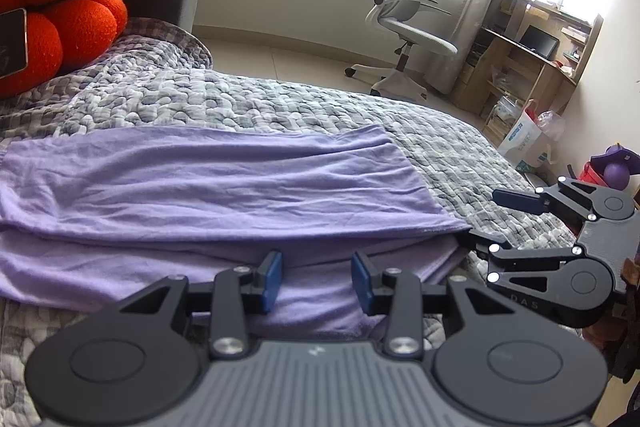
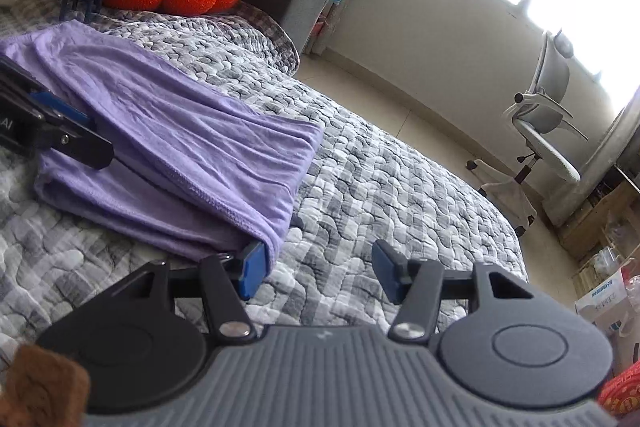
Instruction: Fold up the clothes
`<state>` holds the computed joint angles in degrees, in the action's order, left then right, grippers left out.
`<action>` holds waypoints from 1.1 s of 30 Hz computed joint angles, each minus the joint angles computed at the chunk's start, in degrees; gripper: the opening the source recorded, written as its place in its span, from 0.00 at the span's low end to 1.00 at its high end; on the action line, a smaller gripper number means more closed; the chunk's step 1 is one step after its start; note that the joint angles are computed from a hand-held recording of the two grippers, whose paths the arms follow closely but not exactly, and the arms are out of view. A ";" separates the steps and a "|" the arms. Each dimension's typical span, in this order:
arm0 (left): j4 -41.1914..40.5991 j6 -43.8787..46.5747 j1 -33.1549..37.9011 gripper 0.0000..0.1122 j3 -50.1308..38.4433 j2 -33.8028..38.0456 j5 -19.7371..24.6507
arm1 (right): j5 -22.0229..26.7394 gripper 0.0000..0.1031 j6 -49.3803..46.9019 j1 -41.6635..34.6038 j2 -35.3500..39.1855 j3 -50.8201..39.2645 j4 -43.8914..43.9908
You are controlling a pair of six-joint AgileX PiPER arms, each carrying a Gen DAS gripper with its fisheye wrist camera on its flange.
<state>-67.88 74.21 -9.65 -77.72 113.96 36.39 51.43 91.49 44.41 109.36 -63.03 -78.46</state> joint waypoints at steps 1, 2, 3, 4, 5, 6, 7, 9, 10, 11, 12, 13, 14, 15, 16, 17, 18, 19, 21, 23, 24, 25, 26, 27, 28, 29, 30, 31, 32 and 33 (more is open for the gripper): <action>-0.20 0.26 0.11 0.34 0.05 0.04 0.11 | 0.26 0.56 0.36 0.22 -0.06 0.24 -0.49; -0.21 0.11 0.20 0.34 0.11 -0.01 0.20 | 0.44 0.56 0.75 0.38 -0.18 0.52 -1.01; -0.21 -0.08 0.28 0.34 0.17 -0.07 0.29 | 0.44 0.56 1.23 0.42 -0.41 0.86 -1.60; -0.20 -0.27 0.36 0.34 0.22 -0.13 0.38 | 0.40 0.56 1.75 0.45 -0.64 1.20 -2.21; -0.12 -0.42 0.42 0.34 0.21 -0.16 0.50 | 0.27 0.56 2.39 0.50 -0.88 1.54 -2.83; -0.26 -0.37 0.53 0.34 0.30 -0.19 0.63 | 0.15 0.56 3.03 0.55 -1.12 1.88 -3.46; -0.25 -0.30 0.65 0.34 0.44 -0.32 0.91 | 0.01 0.56 3.70 0.63 -1.35 2.22 -4.13; -0.21 -0.18 0.88 0.35 0.70 -0.60 1.50 | -0.54 0.56 5.25 0.79 -1.86 2.95 -5.62; -0.40 0.32 0.99 0.35 1.03 -0.80 1.91 | -1.34 0.56 6.29 0.65 -2.24 3.38 -6.46; -0.61 0.83 1.09 0.35 1.36 -1.00 2.33 | -2.09 0.56 7.28 0.54 -2.58 3.80 -7.30; -0.80 1.34 1.19 0.36 1.68 -1.19 2.74 | -2.76 0.56 8.14 0.49 -2.85 4.20 -8.12; -0.99 1.83 1.29 0.36 2.01 -1.39 3.16 | -3.43 0.56 9.03 0.45 -3.08 4.59 -9.11; -1.37 2.60 1.26 0.36 2.62 -1.70 2.95 | -4.07 0.56 9.84 0.45 -3.21 4.93 -10.33; -1.73 3.08 1.28 0.36 2.91 -1.78 2.89 | -4.68 0.56 10.31 0.48 -3.25 5.07 -11.36; -2.08 3.54 1.31 0.36 3.16 -1.84 2.84 | -5.34 0.56 10.57 0.53 -3.13 5.05 -12.40; -2.22 3.37 1.43 0.36 3.08 -1.72 3.07 | -6.05 0.56 10.80 0.57 -2.86 4.97 -13.57; -2.08 2.81 1.62 0.36 2.68 -1.44 3.50 | -6.89 0.56 10.59 0.43 -2.49 4.71 -14.33; -1.94 2.24 1.81 0.36 2.27 -1.15 3.94 | -7.43 0.56 9.55 0.12 -1.98 4.14 -13.79; -1.78 1.84 2.11 0.36 2.11 -1.06 4.34 | -7.13 0.55 5.41 -0.74 -0.56 2.12 -9.45; -1.78 2.15 2.50 0.36 2.33 -1.16 4.68 | -6.83 0.52 4.31 -1.64 -0.42 1.91 -6.55; -1.80 2.36 2.76 0.36 2.38 -1.14 4.97 | -7.13 0.52 5.83 -1.96 -1.33 3.17 -6.65; -1.74 2.17 2.99 0.36 2.24 -1.04 5.34 | -7.25 0.52 6.61 -2.14 -2.14 4.21 -6.50; -1.66 1.94 3.21 0.36 2.08 -0.93 5.71 | -6.99 0.52 5.93 -2.02 -2.74 4.83 -5.84; -1.59 1.70 3.42 0.36 1.91 -0.82 6.08 | -7.00 0.52 5.32 -1.94 -3.38 5.46 -5.31; -1.51 1.47 3.63 0.36 1.75 -0.71 6.45 | -7.53 0.52 4.89 -1.96 -4.07 6.14 -5.07; -1.17 1.00 3.64 0.36 1.54 -0.69 6.61 | -8.21 0.52 4.75 -2.01 -4.87 6.93 -5.01; -0.65 0.58 3.62 0.36 1.34 -0.77 6.76 | -9.16 0.52 5.22 -2.14 -5.89 7.92 -5.31; -0.26 0.33 3.70 0.36 1.24 -0.97 7.01 | -10.05 0.52 5.72 -2.30 -7.02 8.95 -5.59; 0.11 0.10 3.77 0.36 1.15 -1.18 7.27 | -11.14 0.52 6.79 -2.61 -8.54 10.26 -6.28; -0.23 0.72 4.22 0.37 1.18 -1.50 8.22 | -13.23 0.52 9.59 -3.37 -10.58 12.07 -8.39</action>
